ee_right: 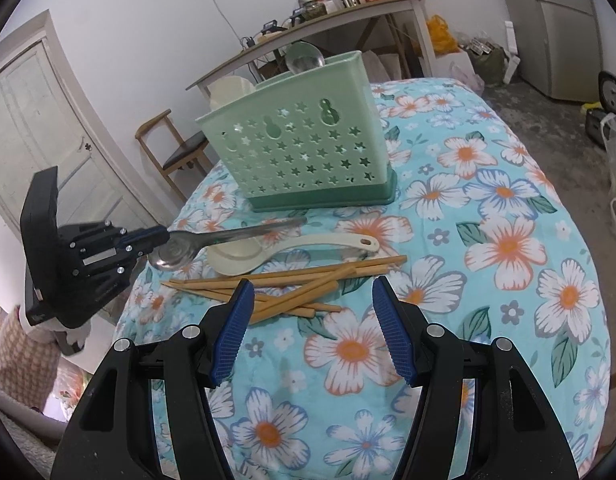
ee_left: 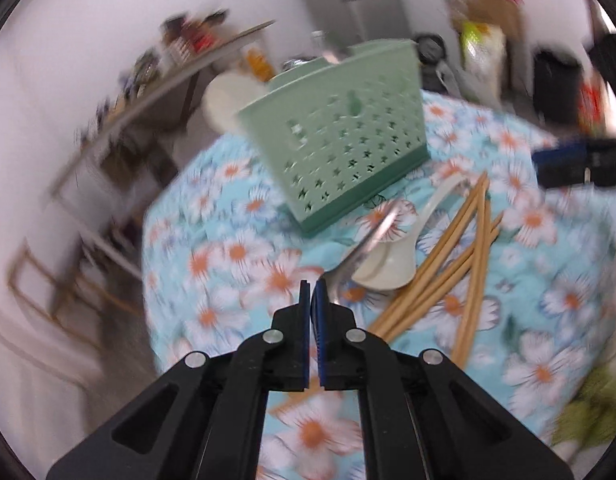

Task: Organize utensils
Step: 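Grasp the metal spoon beside the holder with the left gripper, then grasp the white ladle with the right gripper while the left gripper lifts the metal spoon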

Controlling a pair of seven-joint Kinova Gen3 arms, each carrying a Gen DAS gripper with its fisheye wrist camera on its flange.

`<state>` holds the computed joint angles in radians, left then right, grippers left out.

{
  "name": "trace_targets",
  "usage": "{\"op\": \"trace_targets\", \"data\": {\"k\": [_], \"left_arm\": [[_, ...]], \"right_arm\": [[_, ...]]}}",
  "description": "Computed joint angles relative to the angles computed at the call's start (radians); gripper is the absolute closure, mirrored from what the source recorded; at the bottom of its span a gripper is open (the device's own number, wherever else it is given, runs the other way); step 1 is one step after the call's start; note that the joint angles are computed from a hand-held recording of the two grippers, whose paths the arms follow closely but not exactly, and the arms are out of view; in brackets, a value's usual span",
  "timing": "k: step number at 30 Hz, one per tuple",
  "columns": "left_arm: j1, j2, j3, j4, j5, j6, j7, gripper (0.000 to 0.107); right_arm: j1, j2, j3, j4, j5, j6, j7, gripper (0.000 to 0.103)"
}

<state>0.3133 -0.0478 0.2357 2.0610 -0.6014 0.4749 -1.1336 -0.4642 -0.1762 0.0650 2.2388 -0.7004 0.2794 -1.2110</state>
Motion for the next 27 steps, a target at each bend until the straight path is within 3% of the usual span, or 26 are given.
{"op": "trace_targets", "data": {"k": [8, 14, 17, 20, 24, 27], "left_arm": [[0.243, -0.090, -0.371, 0.124, 0.325, -0.186, 0.060, 0.105], [0.435, -0.162, -0.644, 0.151, 0.557, -0.252, -0.103, 0.106], [0.426, -0.197, -0.657, 0.163, 0.550, -0.263, -0.099, 0.106], [0.401, -0.224, -0.640, 0.177, 0.441, -0.267, 0.016, 0.106], [0.408, -0.242, -0.647, 0.194, 0.294, -0.264, 0.161, 0.106], [0.423, -0.249, -0.679, 0.204, 0.308, -0.272, 0.148, 0.106]], "right_arm": [[-0.326, -0.004, 0.220, -0.022, 0.325, -0.049, -0.303, 0.044], [-0.439, 0.042, 0.236, -0.077, 0.569, -0.062, -0.499, 0.045], [-0.496, 0.084, 0.237, -0.112, 0.691, -0.073, -0.568, 0.046], [-0.530, 0.148, 0.224, -0.161, 0.813, -0.067, -0.631, 0.051], [-0.702, 0.215, 0.356, -0.212, 0.976, -0.050, -0.744, 0.058], [-0.824, 0.269, 0.451, -0.246, 1.098, -0.028, -0.830, 0.065]]}}
